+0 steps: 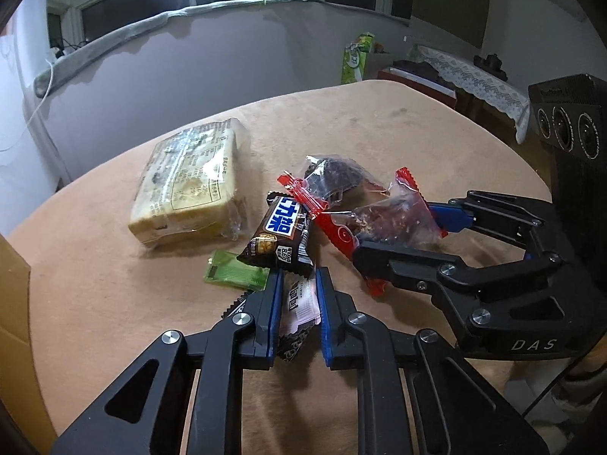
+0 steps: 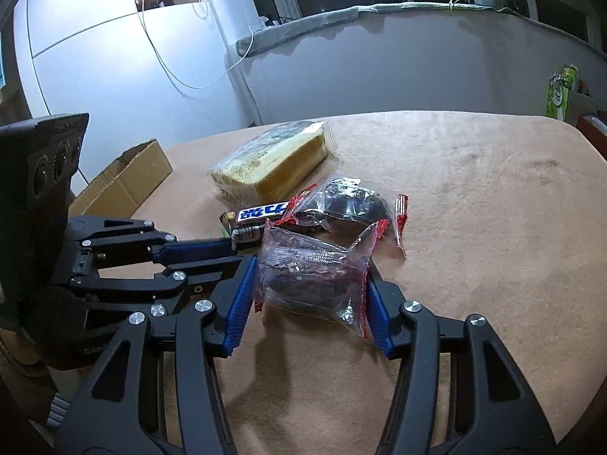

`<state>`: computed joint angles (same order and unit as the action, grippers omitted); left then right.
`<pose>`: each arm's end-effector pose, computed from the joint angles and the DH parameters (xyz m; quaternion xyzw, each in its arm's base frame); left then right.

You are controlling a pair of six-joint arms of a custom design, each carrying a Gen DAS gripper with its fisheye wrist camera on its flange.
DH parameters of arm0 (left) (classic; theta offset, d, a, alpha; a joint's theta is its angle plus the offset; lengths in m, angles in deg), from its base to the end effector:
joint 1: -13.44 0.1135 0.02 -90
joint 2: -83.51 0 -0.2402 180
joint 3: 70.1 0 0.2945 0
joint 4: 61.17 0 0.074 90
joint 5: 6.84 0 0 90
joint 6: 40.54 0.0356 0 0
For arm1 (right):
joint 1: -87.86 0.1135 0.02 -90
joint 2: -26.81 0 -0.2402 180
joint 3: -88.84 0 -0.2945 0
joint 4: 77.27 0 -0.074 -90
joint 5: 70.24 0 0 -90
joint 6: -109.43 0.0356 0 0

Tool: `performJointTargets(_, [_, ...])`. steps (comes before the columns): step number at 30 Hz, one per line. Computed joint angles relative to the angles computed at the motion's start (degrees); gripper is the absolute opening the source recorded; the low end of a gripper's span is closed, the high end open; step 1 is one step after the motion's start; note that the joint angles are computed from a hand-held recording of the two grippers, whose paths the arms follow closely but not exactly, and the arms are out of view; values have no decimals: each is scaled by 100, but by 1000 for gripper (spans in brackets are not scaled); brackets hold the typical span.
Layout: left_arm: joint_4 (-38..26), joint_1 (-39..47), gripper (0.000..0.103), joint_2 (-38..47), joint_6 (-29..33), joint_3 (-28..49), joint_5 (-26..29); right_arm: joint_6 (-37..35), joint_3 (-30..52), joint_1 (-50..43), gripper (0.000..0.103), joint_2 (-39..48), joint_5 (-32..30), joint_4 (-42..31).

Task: Organize snacks
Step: 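Grasp the pink candy with the left tool while the right tool grasps the clear cookie bag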

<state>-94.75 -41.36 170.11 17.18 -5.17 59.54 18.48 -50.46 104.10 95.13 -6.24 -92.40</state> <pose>0.2078 -0.2698 0.1569 0.1225 0.9281 -0.0598 0.3464 0.2549 0.0905 0.1282 -0.2226 0.8692 0.2562 0.3596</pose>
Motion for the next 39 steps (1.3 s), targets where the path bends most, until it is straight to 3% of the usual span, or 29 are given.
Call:
performJointTargets(4, [150,100,8,-178,43,-185,202,49,-107,-159,55,-87,-247,129])
performJointTargets(9, [497,146,6,-998,-259,-926,469,290,-201,-412,55,-89,-594,386])
performJointTargets(27, [-315,-216,6,-2152,-870,-1381,-152,583,-584,-642,55,-585,-751,712])
performJointTargets(32, [-410,-227,7,-1813,-838,-1198,-3,585,-790,-737,55,-1060,-697,386])
performJointTargets(35, [-209,-236,14,-1340,-934,-903,-6,514,-934,-720,55,-1430,-616,147])
performJointTargets(38, [-567,-341,46,-413,-741,-187,-579,432,-1074,-702,55,-1796,-544,-86])
performJointTargets(39, [-565,-312,45,-230,-649,-81,-532,431,-1120,-725,55,-1911,-560,-151])
